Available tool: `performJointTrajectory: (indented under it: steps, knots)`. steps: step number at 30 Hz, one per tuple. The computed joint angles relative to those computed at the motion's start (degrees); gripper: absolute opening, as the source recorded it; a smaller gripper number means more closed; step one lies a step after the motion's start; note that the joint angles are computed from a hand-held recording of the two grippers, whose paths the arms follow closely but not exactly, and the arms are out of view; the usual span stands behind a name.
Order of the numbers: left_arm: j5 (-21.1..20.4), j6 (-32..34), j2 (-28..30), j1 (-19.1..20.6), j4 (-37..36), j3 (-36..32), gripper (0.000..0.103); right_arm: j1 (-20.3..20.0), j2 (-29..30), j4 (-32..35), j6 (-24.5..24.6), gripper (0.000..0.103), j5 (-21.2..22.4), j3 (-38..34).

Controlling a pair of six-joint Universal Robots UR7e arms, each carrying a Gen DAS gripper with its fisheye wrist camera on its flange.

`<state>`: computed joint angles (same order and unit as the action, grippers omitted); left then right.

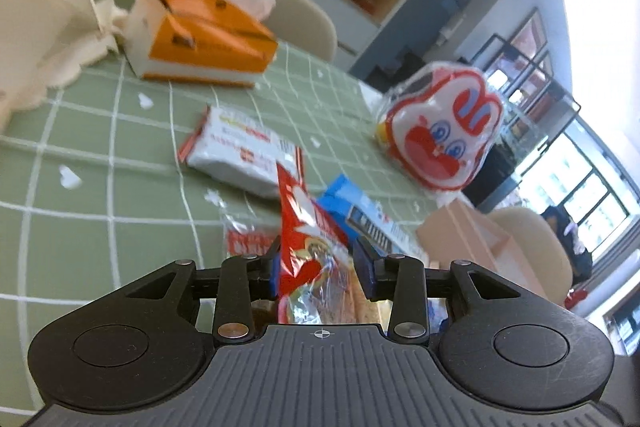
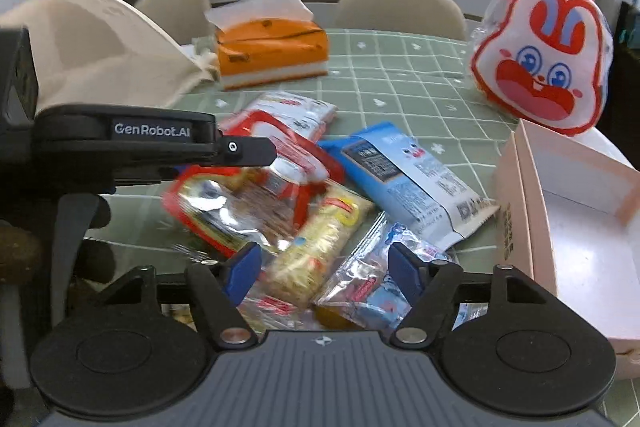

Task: Organize snacks
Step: 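Grasp the red foil snack bag with the left tool while the right tool grasps the yellow wafer stick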

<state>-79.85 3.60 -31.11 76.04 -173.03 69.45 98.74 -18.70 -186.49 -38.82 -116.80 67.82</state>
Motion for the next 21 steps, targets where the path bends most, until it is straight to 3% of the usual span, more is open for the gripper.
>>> performJointTrajectory:
  steps: [3,5,8,13,21]
  knots:
    - [0.9,-0.6,1.7,-0.4,4.6,-2.9,0.039,-0.2,-0.6,0.1,0.0,0.071,0.5,0.8]
    - [1.4,-2.0,2.2,-0.5,7.6,-4.1,0.029,-0.3,-1.3,0.0,0.6,0.071,1.0,1.9]
    - [1.9,-1.1,1.2,-0.7,6.3,-2.4,0.028,-0.5,-2.0,-0.9,1.0,0.069,1.8,3.2]
    - [3.2,1.4,-1.6,-1.2,-1.3,2.6,0.028,0.2,-1.2,0.3,2.3,0.055,2.6,1.6]
    - [4.9,2.0,-9.0,-2.4,-8.5,12.1,0.028,2.1,7.4,9.1,4.6,0.05,-6.3,-13.0]
